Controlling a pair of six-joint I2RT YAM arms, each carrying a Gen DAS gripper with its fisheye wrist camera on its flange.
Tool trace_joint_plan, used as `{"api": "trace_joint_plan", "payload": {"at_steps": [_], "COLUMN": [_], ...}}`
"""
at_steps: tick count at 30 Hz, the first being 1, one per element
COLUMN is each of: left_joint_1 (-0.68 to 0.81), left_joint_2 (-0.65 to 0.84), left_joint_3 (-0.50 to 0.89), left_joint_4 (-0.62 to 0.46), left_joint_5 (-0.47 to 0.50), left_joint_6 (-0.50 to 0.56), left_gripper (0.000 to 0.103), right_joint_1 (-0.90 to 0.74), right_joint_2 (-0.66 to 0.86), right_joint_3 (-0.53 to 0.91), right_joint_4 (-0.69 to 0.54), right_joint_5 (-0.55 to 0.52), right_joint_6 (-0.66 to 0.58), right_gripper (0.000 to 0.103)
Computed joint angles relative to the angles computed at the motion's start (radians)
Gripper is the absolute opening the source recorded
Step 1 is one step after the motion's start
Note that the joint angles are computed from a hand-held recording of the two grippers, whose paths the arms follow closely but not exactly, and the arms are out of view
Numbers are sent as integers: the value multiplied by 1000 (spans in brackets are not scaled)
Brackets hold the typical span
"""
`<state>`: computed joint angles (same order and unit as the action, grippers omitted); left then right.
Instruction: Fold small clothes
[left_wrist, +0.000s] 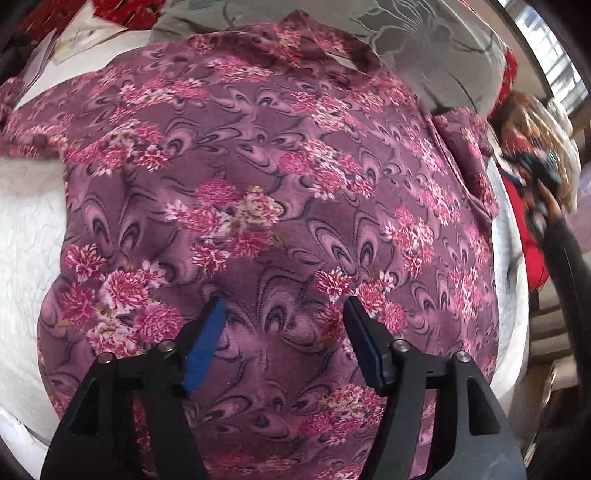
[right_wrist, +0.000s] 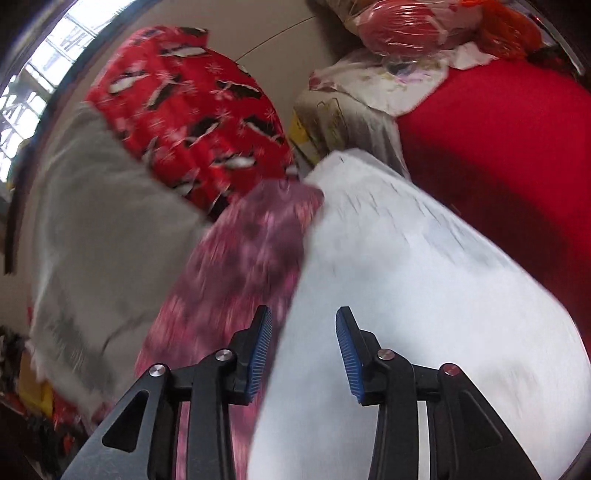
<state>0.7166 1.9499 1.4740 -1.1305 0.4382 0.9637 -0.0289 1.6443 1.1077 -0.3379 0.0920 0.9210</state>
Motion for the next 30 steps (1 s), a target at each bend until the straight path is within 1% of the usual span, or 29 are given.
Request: {"api": "trace_joint_plan", "payload": {"at_steps": [2,4,5,7,8,9,10,11,12,13,14,16,17,18,19,20,21,22,23,24,25,26,27,28,29,30], "left_joint_1": [-8,-9,-13,-21,-24,-26,-31,-37,-38,-46,-55,-73,-81,-88,-101,-119,-131,-148,-147,-148,-143,-135,-132,-129,-126,-122], "left_joint_2": [-5,-2,3,10,14,18,20,18,12,2,-5,-6,6,18,29,47,62,84,102,124,121,111,109,106,108,109], "left_joint_3": [-4,1,8,22,38,52,71,84,93,104,115,139,157,169,172,174,171,175,185,195,184,171,169,167,168,168], "left_joint_4": [2,-5,-11,-22,-39,-53,-74,-87,-94,-96,-88,-74,-73,-61,-39,-13,5,15,3,-12,-1,7,5,-1,-6,-11], "left_joint_5": [-7,-10,-9,-6,2,9,22,36,50,72,84,109,121,120,116,97,75,40,27,23,30,46,48,47,48,50], "left_joint_6": [6,3,-5,-26,-34,-36,-38,-40,-37,-35,-39,-65,-79,-101,-130,-168,-196,-231,-238,-251,-257,-253,-250,-250,-254,-253], "left_gripper": [70,71,71,71,71,71,71,71,71,71,71,71,71,71,71,71,71,71,71,71,71,71,71,71,71,71], "right_joint_1": [-31,-58,-67,-66,-64,-69,-79,-87,-94,-101,-107,-140,-165,-183,-220,-254,-293,-352,-376,-389,-400,-422,-442,-451,-462,-464], "right_joint_2": [103,199,232,262,266,268,266,253,214,143,83,-71,-159,-211,-274,-305,-320,-319,-311,-310,-338,-409,-480,-526,-564,-578], "right_joint_3": [79,143,159,168,166,164,160,151,111,38,-9,-103,-149,-172,-203,-213,-226,-249,-253,-259,-295,-378,-453,-500,-548,-568], "right_joint_4": [24,68,97,140,159,170,172,164,188,239,257,250,218,189,142,93,48,5,-52,-106,-104,-43,16,48,77,82], "right_joint_5": [11,-7,-21,-15,-14,-32,-63,-76,-72,-68,-58,-30,-13,-2,-1,-15,-38,-128,-155,-139,-139,-168,-186,-197,-214,-217], "right_joint_6": [-17,-8,-5,-10,-16,-19,-18,-12,1,11,9,-8,-12,-14,-22,-30,-35,-42,-50,-52,-48,-23,14,45,70,80], "right_gripper": [40,43,43,43,37,14,7,7,7,7,7,7,7,7,7,7,7,7,10,13,13,14,23,40,46,49]}}
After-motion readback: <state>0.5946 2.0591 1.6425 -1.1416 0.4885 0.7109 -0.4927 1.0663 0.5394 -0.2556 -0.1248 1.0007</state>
